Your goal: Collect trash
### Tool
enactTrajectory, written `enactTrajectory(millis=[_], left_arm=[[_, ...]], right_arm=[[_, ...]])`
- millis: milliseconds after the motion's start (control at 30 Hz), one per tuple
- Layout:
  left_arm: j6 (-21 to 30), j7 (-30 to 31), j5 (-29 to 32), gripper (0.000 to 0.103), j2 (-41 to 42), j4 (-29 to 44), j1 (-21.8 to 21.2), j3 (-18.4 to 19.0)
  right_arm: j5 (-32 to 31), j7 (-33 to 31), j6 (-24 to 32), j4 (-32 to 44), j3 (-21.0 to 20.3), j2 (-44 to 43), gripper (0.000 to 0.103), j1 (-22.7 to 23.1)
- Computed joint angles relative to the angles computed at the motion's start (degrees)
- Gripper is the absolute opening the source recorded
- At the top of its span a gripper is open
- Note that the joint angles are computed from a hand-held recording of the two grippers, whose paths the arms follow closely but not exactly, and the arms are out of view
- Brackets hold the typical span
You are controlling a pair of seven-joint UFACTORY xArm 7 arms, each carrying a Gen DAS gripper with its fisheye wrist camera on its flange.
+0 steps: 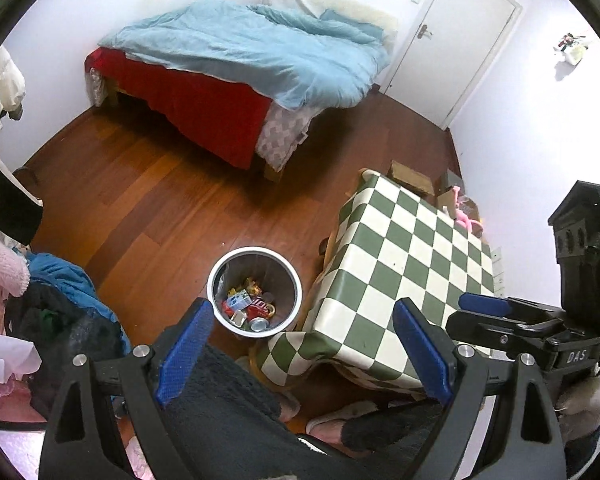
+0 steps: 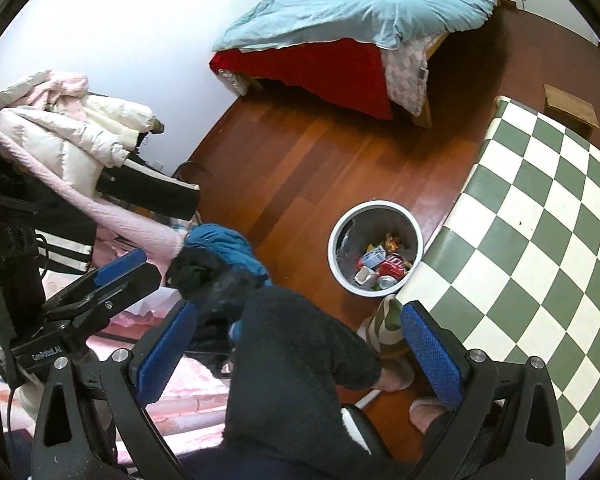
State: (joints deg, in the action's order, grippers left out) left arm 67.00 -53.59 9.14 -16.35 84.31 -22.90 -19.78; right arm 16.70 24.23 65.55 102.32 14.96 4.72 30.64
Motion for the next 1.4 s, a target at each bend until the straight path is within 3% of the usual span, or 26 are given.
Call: enactTrajectory(millis=[700, 800, 1400], left_arm=[[1.24, -0.16, -0.05, 0.091, -0.59, 2.13, 0.33, -0.71], [1.62, -0.10, 0.11, 0.103, -0.23, 2.17, 0.23, -0.70], [0.58, 0.89, -1.21, 0.103, -0.53, 0.31, 0.00, 0.23]], right_arm=[[0.76, -0.59, 3.76, 4.84, 0.10, 1.02, 0.103, 0.45], [0.35, -0.45, 4.20, 4.90, 0.04, 1.10, 0.103, 0.48], [-1.71, 0.73, 6.93, 8.10, -0.17, 3.46, 0.103, 1.02]])
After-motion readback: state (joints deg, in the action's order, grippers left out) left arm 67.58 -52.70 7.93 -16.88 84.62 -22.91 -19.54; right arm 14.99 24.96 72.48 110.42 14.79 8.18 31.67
